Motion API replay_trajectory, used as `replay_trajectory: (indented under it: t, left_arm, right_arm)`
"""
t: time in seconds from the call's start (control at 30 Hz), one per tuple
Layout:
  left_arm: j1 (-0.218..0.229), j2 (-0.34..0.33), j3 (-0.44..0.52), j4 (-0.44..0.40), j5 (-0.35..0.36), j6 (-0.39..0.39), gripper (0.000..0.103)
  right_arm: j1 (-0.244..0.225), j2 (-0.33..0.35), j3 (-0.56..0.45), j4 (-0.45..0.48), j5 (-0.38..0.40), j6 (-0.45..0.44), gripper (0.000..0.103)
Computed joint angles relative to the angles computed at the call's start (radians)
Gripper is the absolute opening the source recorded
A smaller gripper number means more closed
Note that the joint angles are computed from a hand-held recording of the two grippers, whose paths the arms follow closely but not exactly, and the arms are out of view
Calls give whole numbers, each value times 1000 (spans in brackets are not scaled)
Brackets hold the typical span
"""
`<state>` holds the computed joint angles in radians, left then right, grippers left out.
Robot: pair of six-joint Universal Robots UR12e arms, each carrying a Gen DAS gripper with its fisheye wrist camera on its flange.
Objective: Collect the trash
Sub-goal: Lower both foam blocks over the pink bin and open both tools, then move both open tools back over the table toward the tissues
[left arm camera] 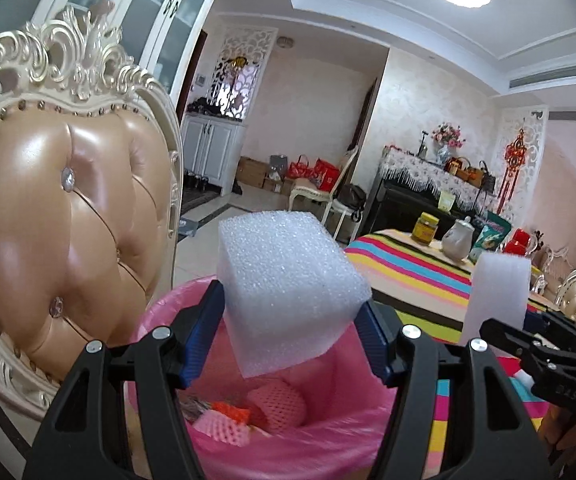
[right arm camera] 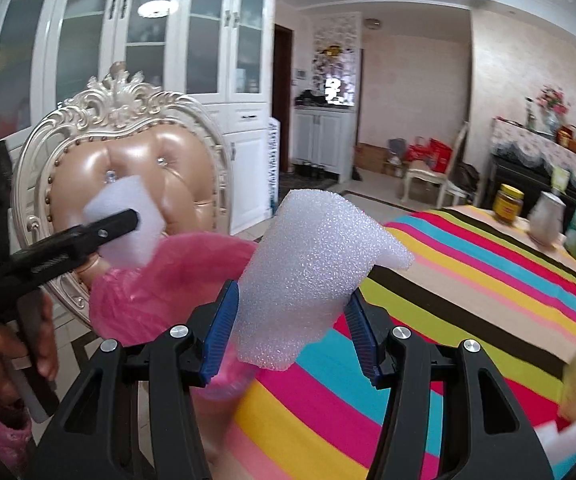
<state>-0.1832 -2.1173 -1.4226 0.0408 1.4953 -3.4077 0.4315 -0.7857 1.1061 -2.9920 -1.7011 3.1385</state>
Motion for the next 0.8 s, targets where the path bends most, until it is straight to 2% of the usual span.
replay_trajectory:
  t: [0.13,0.27,0.3,0.33,0.37,0.4,0.43,0.53,0.67,0.8]
  left_arm:
    - [15,-22,26,-50,2,-11,62]
    - [24,-34,36,-62,5,-28,65]
    - [27,-35,36,-62,5,-34,67]
    - [29,-35,36,-68,8,-40,74]
    - [31,-35,33,-68,12,-50,80]
    - [32,-32,27,-60,17,-59,82]
    - [33,-28,19,-53,25,-66,83]
    - [32,-13,-3,-39,60,-70,87]
    - [26,8,-35,-20,101,-71,92]
    - [6,24,-60,5,121,-61,97]
  right_arm:
    - [6,51,-91,44,27,-32,52]
    - [10,99,-174,85,54,-55,52]
    - [10,110,-193,96,69,-64,53]
    - [10,119,-207,108,87,-77,54]
    - [10,128,-224,138,110,-101,62]
    - [11,137,-239,169,117,-122,69]
    - [12,138,-239,177,118,-130,70]
    - [11,132,-221,191,129,-133,73]
    - [4,84,-128,136,122,-101,73]
    - [-2,18,-3,47,79,-69,76]
